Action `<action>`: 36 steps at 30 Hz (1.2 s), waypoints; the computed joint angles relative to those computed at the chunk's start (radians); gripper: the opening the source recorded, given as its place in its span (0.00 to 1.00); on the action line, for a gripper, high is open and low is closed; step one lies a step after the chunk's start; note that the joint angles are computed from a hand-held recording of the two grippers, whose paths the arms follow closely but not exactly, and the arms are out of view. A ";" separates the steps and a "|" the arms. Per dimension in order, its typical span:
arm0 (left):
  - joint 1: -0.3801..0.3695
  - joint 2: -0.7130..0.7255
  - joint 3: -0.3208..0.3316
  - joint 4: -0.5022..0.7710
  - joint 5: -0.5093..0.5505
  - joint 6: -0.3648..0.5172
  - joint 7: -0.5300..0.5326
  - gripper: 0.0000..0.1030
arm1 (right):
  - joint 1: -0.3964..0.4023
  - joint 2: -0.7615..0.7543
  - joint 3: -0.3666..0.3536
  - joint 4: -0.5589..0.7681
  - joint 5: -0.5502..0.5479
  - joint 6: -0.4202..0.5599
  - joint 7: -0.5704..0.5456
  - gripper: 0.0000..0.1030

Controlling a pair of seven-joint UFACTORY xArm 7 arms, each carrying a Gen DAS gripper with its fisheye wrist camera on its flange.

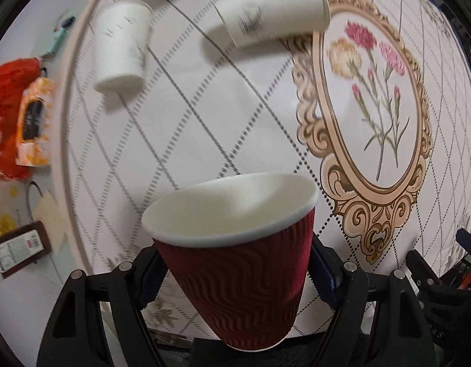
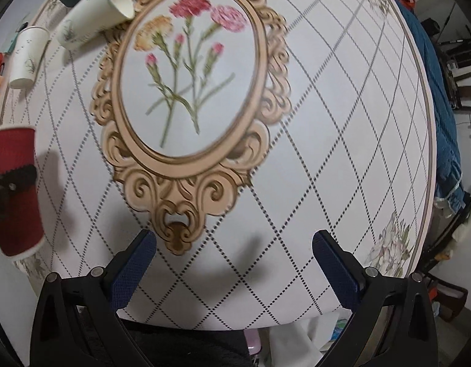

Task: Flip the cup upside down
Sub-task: 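Lift the red cup with the left gripper and carry it toward the right gripper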

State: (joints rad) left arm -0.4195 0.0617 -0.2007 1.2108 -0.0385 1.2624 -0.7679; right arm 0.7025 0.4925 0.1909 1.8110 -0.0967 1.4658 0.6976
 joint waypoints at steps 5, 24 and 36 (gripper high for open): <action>0.000 0.025 0.001 -0.021 -0.015 -0.047 0.027 0.77 | -0.010 -0.020 -0.003 -0.050 -0.002 -0.009 0.010 1.00; 0.000 0.071 0.004 -0.008 -0.026 -0.091 0.091 0.79 | -0.009 -0.030 0.004 -0.053 -0.007 0.002 0.078 1.00; 0.006 0.067 0.009 -0.004 -0.040 -0.090 0.106 0.91 | 0.006 -0.022 0.003 -0.017 -0.014 0.018 0.099 1.00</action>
